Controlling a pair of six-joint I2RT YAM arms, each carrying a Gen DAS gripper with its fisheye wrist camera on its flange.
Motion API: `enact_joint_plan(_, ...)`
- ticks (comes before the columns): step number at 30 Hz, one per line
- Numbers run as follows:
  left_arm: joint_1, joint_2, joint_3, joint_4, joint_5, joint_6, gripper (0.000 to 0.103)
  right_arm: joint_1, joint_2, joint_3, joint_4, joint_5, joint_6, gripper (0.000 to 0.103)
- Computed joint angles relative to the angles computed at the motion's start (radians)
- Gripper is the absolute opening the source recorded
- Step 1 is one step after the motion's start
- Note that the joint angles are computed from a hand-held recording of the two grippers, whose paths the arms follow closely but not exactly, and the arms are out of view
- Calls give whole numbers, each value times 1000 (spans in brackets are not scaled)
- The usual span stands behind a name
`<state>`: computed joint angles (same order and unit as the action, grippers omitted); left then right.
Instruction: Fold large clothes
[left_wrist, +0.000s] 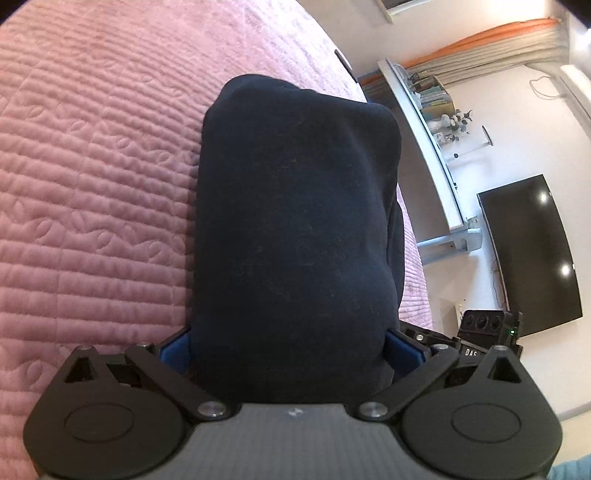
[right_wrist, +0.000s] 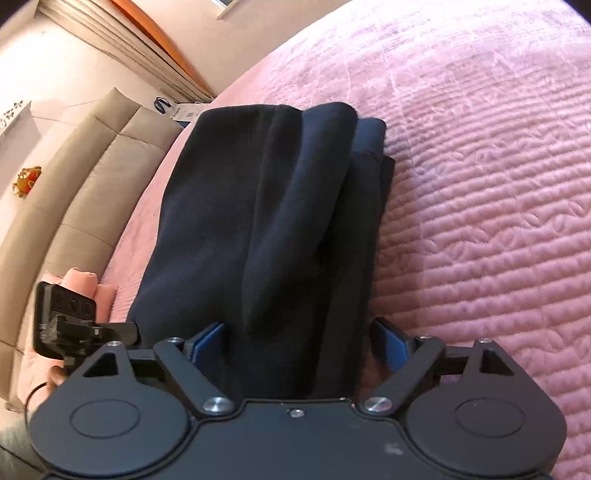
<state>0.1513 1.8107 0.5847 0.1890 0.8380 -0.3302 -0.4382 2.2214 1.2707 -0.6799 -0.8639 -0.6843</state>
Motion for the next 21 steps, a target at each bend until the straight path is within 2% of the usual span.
enact_joint_plan(2, -35, -35, -26, 39, -50, -16, 97, 16, -32, -45, 56, 7, 37, 66)
enact_joint_plan(5, -41, -86, -65, 74, -62, -28, 88, 23, -92, -111, 116, 6, 66, 57)
enact_joint_plan(9, -16, -175, -129, 120, -5, -25, 83, 41, -220, -221, 174, -21, 76, 53)
enact_joint_plan(11, -8, -254, -159, 104, 25, -16, 82, 45, -311, -283, 174, -33, 71, 53)
enact_joint_plan(13, 33, -357, -194, 41, 78, 21, 82, 33, -399, -342, 155, -41, 46, 53)
enact_joint_plan(15, 96, -494, -219, -82, 152, 73, 82, -2, -493, -389, 68, -75, 2, 53)
enact_joint_plan(17, 190, -623, -215, -294, 249, 170, 82, -39, -606, -436, -43, -89, -58, 53)
enact_joint_plan(19, 293, -743, -184, -593, 333, 355, 82, -81, -765, -499, -176, -93, -147, 53)
enact_joint_plan(20, 357, -770, -150, -785, 375, 502, 82, -103, -842, -526, -246, -90, -191, 53)
enact_joint_plan(21, 429, -778, -115, -1009, 407, 698, 82, -135, -922, -552, -336, -91, -248, 53)
